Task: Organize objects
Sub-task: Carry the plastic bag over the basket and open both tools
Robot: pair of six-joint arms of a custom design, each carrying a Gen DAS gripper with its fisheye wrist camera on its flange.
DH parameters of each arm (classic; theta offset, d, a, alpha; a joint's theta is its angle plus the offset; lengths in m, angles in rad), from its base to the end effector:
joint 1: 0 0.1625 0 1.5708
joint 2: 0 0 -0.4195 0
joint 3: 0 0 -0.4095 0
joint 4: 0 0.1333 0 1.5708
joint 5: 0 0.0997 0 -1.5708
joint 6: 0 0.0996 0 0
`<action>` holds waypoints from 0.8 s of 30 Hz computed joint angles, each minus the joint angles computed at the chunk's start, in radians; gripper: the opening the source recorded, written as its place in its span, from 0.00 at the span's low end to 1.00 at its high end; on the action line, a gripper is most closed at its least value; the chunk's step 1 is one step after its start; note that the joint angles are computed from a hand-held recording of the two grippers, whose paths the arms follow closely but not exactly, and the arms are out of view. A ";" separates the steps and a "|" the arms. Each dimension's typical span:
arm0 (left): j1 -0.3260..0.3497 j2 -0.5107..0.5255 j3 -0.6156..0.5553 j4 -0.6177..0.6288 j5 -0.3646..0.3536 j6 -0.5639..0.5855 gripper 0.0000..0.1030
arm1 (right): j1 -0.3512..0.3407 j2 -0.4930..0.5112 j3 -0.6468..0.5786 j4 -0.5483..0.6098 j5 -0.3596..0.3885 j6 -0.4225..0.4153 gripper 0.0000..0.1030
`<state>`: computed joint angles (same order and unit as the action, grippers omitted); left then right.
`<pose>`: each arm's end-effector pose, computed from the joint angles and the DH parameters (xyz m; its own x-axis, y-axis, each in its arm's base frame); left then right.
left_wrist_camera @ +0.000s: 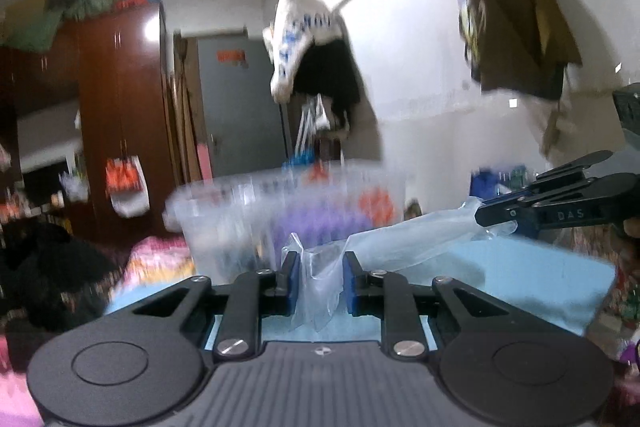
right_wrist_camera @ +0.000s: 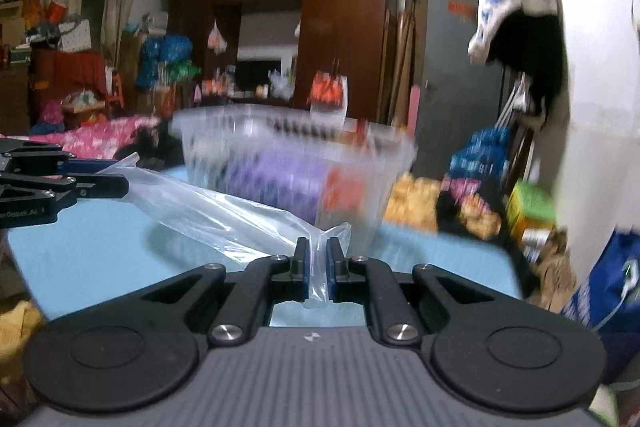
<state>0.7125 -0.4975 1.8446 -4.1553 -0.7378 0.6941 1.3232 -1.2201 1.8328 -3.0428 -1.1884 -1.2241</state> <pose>-0.2850 -0.5197 0.0357 -0.5863 0.1768 -0.7906 0.8101 0.1312 -0.5714 0.0147 -0.6373 0.3361 -0.4797 -0.6112 0.6295 -0.8567 0.1713 -0.4865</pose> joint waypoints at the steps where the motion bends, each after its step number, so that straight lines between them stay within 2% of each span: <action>1: -0.007 -0.006 -0.013 -0.016 -0.003 0.031 0.25 | 0.013 -0.002 -0.005 -0.008 0.003 0.005 0.09; 6: -0.006 -0.030 -0.126 -0.009 -0.038 0.155 0.25 | 0.114 0.070 -0.130 -0.064 -0.029 0.062 0.09; 8: 0.014 -0.035 -0.190 0.046 -0.061 0.170 0.25 | 0.145 0.127 -0.213 -0.066 -0.046 0.098 0.09; 12: 0.071 -0.015 -0.336 0.176 -0.087 0.137 0.25 | 0.184 0.254 -0.387 -0.032 -0.099 0.153 0.09; 15: 0.112 0.007 -0.417 0.266 -0.084 0.099 0.25 | 0.193 0.321 -0.467 0.001 -0.151 0.169 0.09; 19: 0.151 0.017 -0.460 0.373 -0.073 0.031 0.26 | 0.190 0.369 -0.496 -0.024 -0.180 0.169 0.10; 20: 0.159 0.011 -0.459 0.410 -0.074 0.006 0.28 | 0.188 0.383 -0.503 -0.039 -0.180 0.164 0.15; 21: 0.165 0.014 -0.463 0.415 -0.065 0.007 0.39 | 0.186 0.391 -0.507 -0.050 -0.187 0.165 0.25; 22: 0.169 0.038 -0.497 0.390 -0.018 0.037 0.68 | 0.184 0.385 -0.500 -0.048 -0.199 0.170 0.57; 24: 0.176 0.057 -0.532 0.385 0.031 0.035 1.00 | 0.173 0.382 -0.490 -0.073 -0.182 0.182 0.90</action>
<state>0.8889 -0.4408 1.3125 -3.7704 -0.7065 0.7290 1.4962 -0.8378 1.3427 -3.1160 -1.3709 -1.0424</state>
